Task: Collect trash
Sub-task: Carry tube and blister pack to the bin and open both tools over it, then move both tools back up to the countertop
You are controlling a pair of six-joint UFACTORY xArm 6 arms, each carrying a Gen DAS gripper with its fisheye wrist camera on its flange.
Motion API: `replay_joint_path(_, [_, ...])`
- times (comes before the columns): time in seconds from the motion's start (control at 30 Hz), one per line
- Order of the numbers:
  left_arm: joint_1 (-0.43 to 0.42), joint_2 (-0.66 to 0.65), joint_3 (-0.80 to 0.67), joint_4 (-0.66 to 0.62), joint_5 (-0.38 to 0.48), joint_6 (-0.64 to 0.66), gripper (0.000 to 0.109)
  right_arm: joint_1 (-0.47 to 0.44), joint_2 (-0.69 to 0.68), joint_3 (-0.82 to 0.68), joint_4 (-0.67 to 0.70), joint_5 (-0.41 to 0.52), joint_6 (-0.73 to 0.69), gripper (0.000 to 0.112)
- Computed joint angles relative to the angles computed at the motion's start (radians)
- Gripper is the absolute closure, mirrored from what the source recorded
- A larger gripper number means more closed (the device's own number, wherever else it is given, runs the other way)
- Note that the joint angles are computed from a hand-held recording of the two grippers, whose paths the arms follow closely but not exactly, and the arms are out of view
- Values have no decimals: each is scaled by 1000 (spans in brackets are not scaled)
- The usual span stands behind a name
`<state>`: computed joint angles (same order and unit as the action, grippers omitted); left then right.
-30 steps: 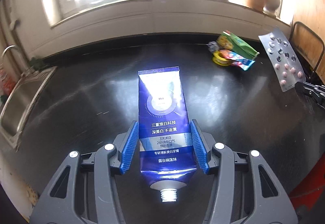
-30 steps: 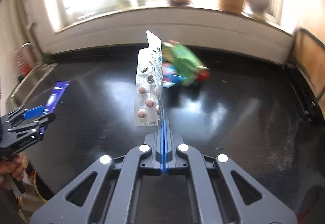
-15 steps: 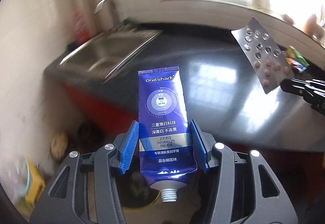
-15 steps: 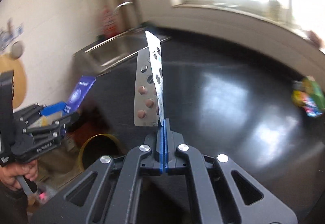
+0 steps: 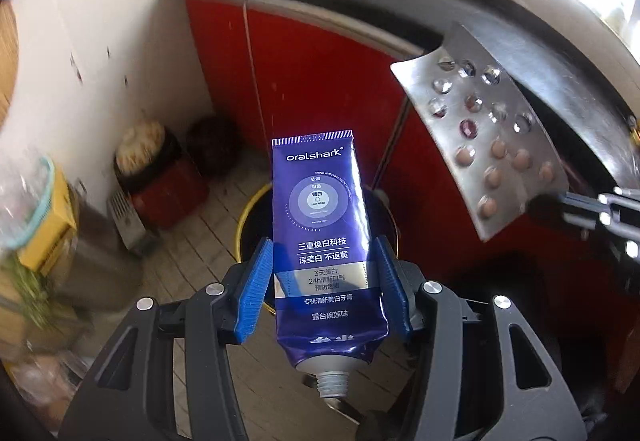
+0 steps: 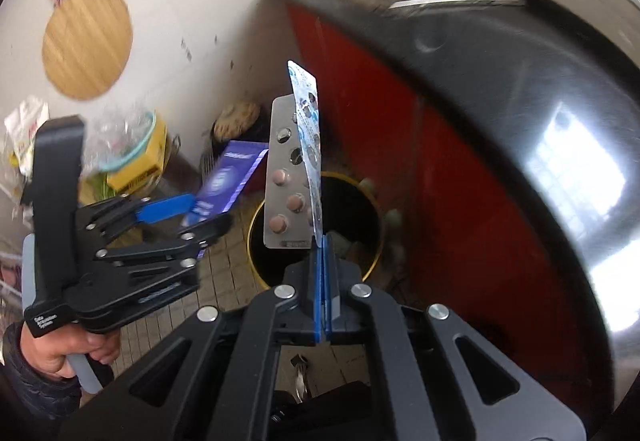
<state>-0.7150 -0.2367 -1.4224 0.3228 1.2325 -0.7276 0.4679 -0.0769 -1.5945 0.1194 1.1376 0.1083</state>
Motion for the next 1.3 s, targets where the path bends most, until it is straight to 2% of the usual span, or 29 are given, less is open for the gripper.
replay_joint_path(0.23, [81,-4,114,-71,-88,30,58,6,157,-111,17,49,28,111])
replay_joint_path(0.47, [124,25,166,-124,-155,88,57,-7,292,-220,51,105,32,110])
replay_joint_path(0.5, [128,34,166,-129,-158,99,56,-10,324,-250,67,126,33,110])
replay_joint_path(0.53, [130,40,170,-128,-159,99,42,-12,352,-277,69,147,39,107])
replay_joint_path(0.6, [135,46,183,-116,-153,80,16,-16,331,-231,55,125,45,65])
replay_joint_path(0.63, [135,37,200,-104,-166,61,16,-16,318,-208,45,92,52,25])
replay_joint_path(0.67, [139,36,206,-110,-171,63,16,-16,294,-171,31,49,53,20])
replay_joint_path(0.83, [154,19,243,-148,-192,80,16,-33,285,-156,58,61,27,20])
replay_joint_path(1.07, [144,-2,223,-125,-171,48,16,-42,239,-132,86,49,18,20])
replay_joint_path(1.3, [76,2,86,-56,-112,65,16,-102,18,-44,86,19,-6,20])
